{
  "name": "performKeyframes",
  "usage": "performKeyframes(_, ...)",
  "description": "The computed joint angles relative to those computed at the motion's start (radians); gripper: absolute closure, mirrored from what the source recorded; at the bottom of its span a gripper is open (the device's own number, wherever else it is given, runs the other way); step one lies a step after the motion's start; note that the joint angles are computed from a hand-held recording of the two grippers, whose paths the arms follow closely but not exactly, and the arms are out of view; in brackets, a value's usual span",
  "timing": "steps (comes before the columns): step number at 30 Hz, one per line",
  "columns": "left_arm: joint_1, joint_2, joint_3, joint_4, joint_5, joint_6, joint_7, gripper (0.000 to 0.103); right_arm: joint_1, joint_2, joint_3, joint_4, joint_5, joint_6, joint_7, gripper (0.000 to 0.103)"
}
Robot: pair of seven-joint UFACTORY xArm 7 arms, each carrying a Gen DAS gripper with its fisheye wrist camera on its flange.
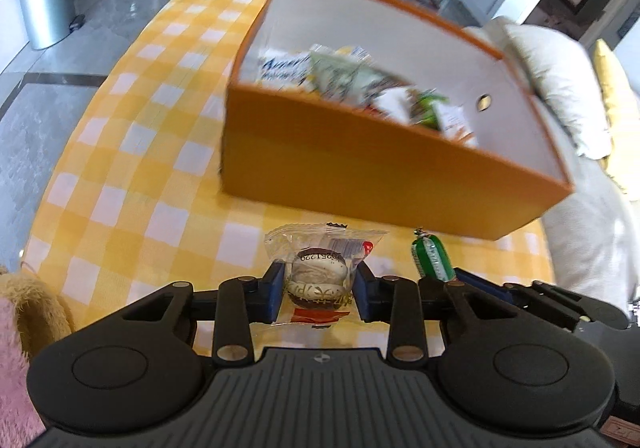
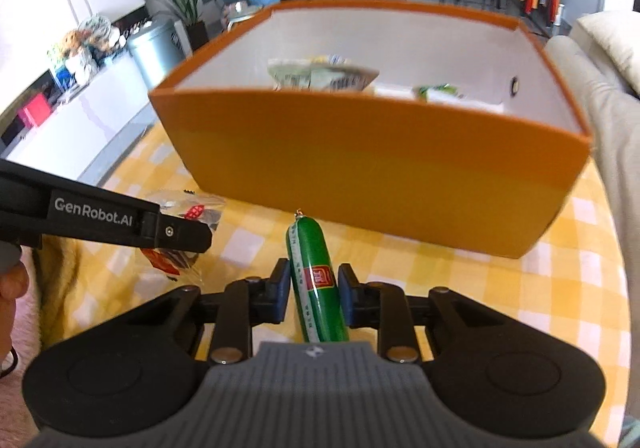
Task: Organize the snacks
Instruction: 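Lift and carry the cookie packet and sausage stick over the box with both tools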
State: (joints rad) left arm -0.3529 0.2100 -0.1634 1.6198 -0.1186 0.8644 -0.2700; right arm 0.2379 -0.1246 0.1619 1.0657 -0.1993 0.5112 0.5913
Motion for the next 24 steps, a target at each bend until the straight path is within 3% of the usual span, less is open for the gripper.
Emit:
performKeyframes(10,-0.02,-0.024,-0.019,0.066,-0.016,-0.057,0.056,0.064,-0.058,-0.129,0.043,-0.027,-0.11,-0.025,0.148,0.081)
performKeyframes(24,-0.104,0.195,0.011,0.448,0.118,0.027,0.057,0.064,-0.139,-0.117,0.037,0.091,-0.191,-0.061,0.121,0.081)
